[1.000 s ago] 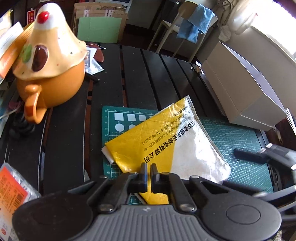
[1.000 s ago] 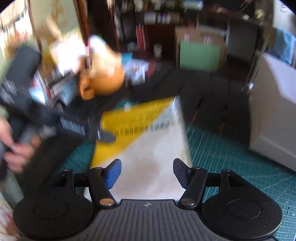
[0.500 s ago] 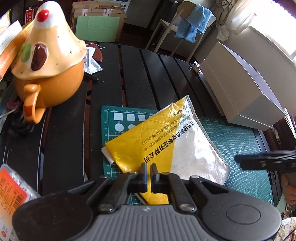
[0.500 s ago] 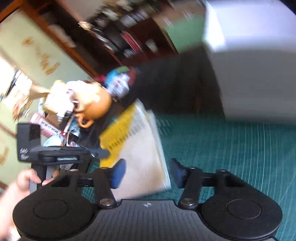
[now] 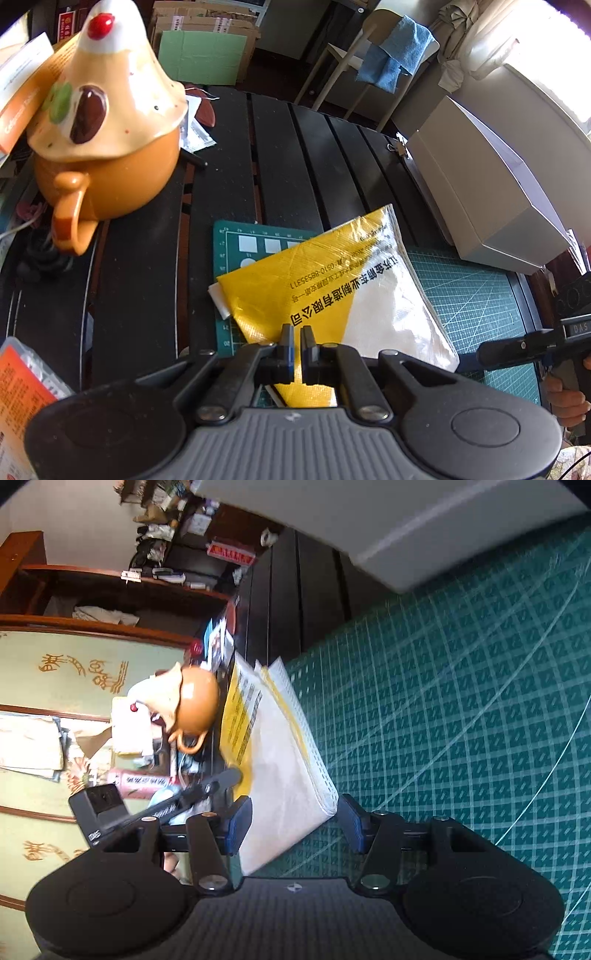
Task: Fold shopping bag
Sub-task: 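Press the folded bag flat with the left tool while the right tool grasps its edge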
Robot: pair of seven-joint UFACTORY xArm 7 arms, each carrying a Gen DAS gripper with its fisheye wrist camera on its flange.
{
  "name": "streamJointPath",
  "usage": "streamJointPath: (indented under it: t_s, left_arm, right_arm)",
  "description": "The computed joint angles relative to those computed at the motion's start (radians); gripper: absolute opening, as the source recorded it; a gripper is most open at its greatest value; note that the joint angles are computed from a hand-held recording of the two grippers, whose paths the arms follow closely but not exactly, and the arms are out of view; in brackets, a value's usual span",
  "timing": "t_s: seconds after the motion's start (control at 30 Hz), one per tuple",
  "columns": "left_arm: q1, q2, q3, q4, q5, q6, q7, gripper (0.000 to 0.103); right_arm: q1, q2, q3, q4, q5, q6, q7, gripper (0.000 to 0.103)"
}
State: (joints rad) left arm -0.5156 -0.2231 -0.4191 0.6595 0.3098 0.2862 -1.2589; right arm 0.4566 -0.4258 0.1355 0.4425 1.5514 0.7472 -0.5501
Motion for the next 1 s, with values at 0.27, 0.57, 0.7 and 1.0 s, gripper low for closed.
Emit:
streamJointPath:
  t_s: [0.27, 0.57, 0.7, 1.0]
  left_arm:
    - [0.002, 0.008, -0.01, 0.021, 0.041, 0.034, -0.005, 0.005]
    - [-0.099, 0.04, 0.012, 0.06, -0.097, 0.059, 0.218, 0.005]
    - [-0.094, 0.09, -0.03, 0.153, 0.083, 0.194, 0.171, 0.006]
    - [-0.156, 0.045, 0.088, 0.025, -0.237, -0.017, 0.334, 0.005]
  right_arm:
    - [0.064, -0.065, 0.069, -0.015, -0.256, -0.146, 0.191, 0.005]
    - [0.138, -0.289, 0.08, -0.111, -0.615, -0.052, 0.446, 0.001]
    - [0.144, -0.422, 0.218, -0.121, -0.907, -0.05, 0.515, 0.006]
    - [0.181, -0.416, 0.576, -0.075, -1.459, -0.285, 0.324, 0.025]
